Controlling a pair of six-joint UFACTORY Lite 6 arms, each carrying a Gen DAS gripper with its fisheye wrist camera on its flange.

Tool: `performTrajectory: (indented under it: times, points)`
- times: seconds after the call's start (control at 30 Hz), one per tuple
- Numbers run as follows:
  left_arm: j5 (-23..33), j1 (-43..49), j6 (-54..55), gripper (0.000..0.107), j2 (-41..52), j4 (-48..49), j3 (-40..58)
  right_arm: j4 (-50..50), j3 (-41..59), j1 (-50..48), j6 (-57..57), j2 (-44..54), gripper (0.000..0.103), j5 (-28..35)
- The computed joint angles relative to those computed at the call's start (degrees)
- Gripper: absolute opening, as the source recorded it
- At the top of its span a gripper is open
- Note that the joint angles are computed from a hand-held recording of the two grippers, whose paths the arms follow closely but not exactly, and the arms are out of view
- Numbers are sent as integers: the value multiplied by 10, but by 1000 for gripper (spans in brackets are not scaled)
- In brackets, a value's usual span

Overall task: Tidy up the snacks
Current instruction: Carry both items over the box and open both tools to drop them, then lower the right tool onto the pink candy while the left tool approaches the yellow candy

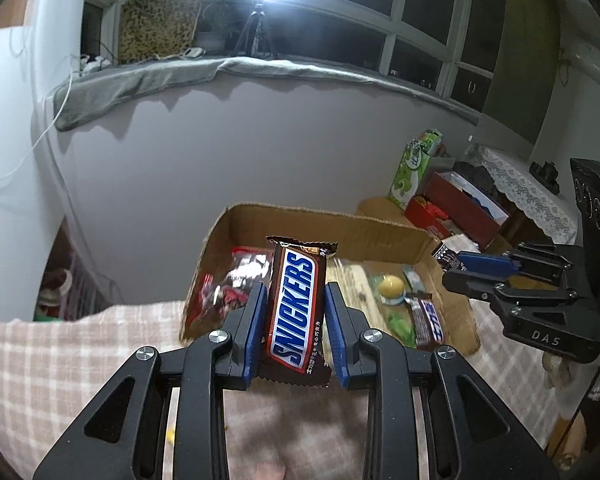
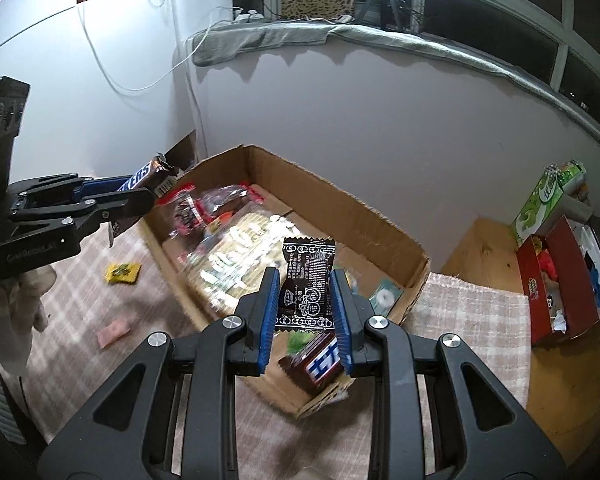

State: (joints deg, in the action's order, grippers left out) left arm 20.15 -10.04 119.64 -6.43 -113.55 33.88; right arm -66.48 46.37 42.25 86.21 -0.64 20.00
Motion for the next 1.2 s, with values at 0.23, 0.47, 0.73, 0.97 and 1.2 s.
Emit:
performTrajectory:
  times: [0.23,0.47,0.73,0.97,1.2]
  points:
    - [12,-5,72,27,67,-80,32,-135,20,-43,142,45,27,-54]
    - [-6,-14,111,28,101,-120,55,-242,32,-61,252,94,30,-60]
    - [0,2,123,39,89,-132,40,-302,17,-50,326,76,62,-37]
    - [6,25,72,39,40,-71,8,-233,-2,-26,271,43,62,-19]
    - [8,54,-19,39,-65,36,-50,-135,-21,41,199,-9,62,34]
